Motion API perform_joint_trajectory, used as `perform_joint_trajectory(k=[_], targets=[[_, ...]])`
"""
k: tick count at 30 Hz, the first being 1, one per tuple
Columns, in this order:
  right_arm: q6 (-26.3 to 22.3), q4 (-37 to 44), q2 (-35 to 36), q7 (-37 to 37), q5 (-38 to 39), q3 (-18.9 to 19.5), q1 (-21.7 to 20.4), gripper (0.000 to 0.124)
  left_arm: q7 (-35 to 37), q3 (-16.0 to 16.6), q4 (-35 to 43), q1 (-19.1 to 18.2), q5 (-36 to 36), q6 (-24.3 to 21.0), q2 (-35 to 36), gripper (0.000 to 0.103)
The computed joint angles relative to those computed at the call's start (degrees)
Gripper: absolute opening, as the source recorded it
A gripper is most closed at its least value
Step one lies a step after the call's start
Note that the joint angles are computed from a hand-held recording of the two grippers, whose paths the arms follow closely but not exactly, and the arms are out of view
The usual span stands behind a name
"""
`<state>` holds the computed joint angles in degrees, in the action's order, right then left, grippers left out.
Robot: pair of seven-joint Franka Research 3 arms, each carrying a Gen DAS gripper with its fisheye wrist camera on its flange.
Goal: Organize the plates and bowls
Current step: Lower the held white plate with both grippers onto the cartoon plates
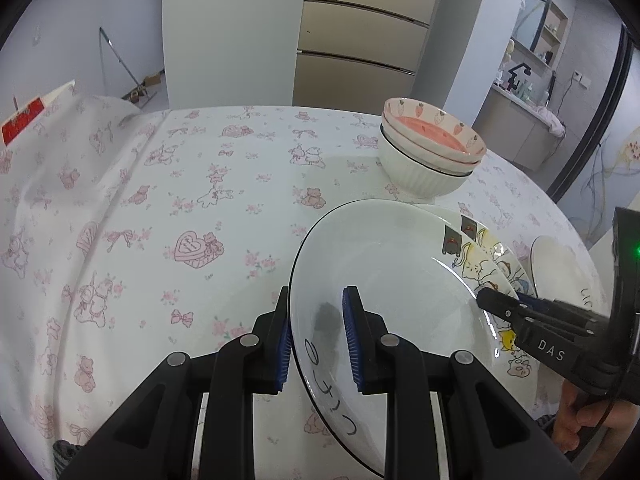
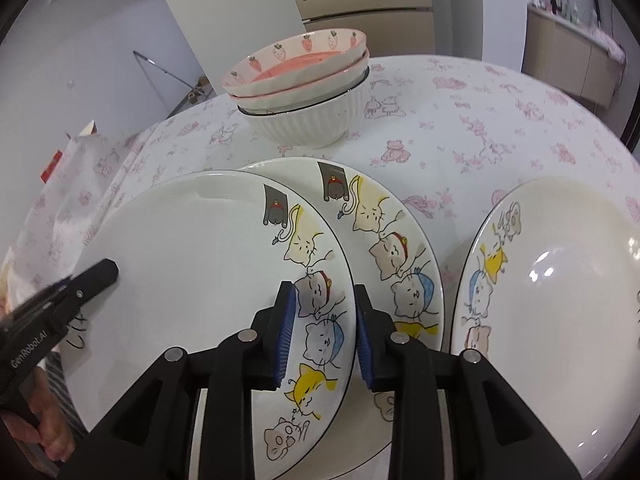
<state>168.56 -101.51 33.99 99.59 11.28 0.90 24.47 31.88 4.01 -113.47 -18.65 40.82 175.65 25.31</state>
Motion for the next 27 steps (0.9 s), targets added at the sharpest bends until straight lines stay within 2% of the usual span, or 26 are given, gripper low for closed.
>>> perform_joint_trajectory(k=[6,8,10,13,15,18,19,20,21,22,23,24,25,27], targets=[[0.41,-0.44,0.06,6.8,-9.04,-10.51,9.65,0.032,-4.14,3.43,1.32,-4.04,5.59,-3.0,0.41,0.025],[0.44,-0.72,0.21,10.33,-12.9,-14.51,13.27,0.032,-4.15,1.94,1.31,-2.52,5.88,-3.0,0.38,0.025],[0.23,-0.81,0.13,11.83,-15.32,-15.43,13.99,0.032,-4.23,1.17,1.33,-1.68,6.23,-2.86,0.38,0.025],[0.59,-1.35,-0.54,11.35,-14.78,-11.85,10.37,0.037,-4.14,0.35,1.36,-0.78,6.59,-2.98,0.37,0.025],[2.63,-2.62,-1.2,9.58,-11.86,-7.38,6.05,0.038,-2.47,-1.19,1.36,0.67,5.51,-2.99,0.5,0.025],[7.44,-4.83,-1.87,2.81,-4.75,4.96,-5.3,0.038,-0.19,-2.49,1.92,1.41,4.19,-4.23,1.0,0.026],[8.29,-5.07,-1.84,-0.78,-0.07,7.12,-7.04,0.038,0.09,-2.6,1.94,1.42,3.91,-4.13,1.11,0.026],[8.54,-5.35,-1.99,-0.36,0.59,7.29,-7.32,0.032,0.01,-2.4,2.0,1.05,3.9,-4.21,1.18,0.026],[8.15,-5.37,-2.15,1.01,0.13,5.45,-5.95,0.02,-0.29,-1.8,2.17,0.39,4.42,-4.37,1.26,0.026],[7.92,-5.48,-2.28,2.1,-0.66,3.75,-4.69,0.015,-0.81,-1.23,2.29,-0.25,5.04,-4.42,1.34,0.026],[8.12,-5.64,-2.34,0.43,1.4,4.06,-4.91,0.011,-1.3,-0.89,2.35,-0.68,5.5,-4.47,1.4,0.026],[8.32,-5.75,-2.37,-0.62,2.74,5.48,-6.14,0.01,-1.29,-0.99,2.41,-0.63,5.6,-4.41,1.49,0.026],[8.38,-5.9,-2.51,-0.99,3.35,5.06,-5.73,0.01,-1.11,-1.25,2.4,-0.41,5.51,-4.17,1.61,0.026],[8.18,-6.12,-2.87,0.55,2.22,-0.31,-0.81,0.011,-1.05,-1.31,2.34,-0.4,5.55,-3.83,1.7,0.025]])
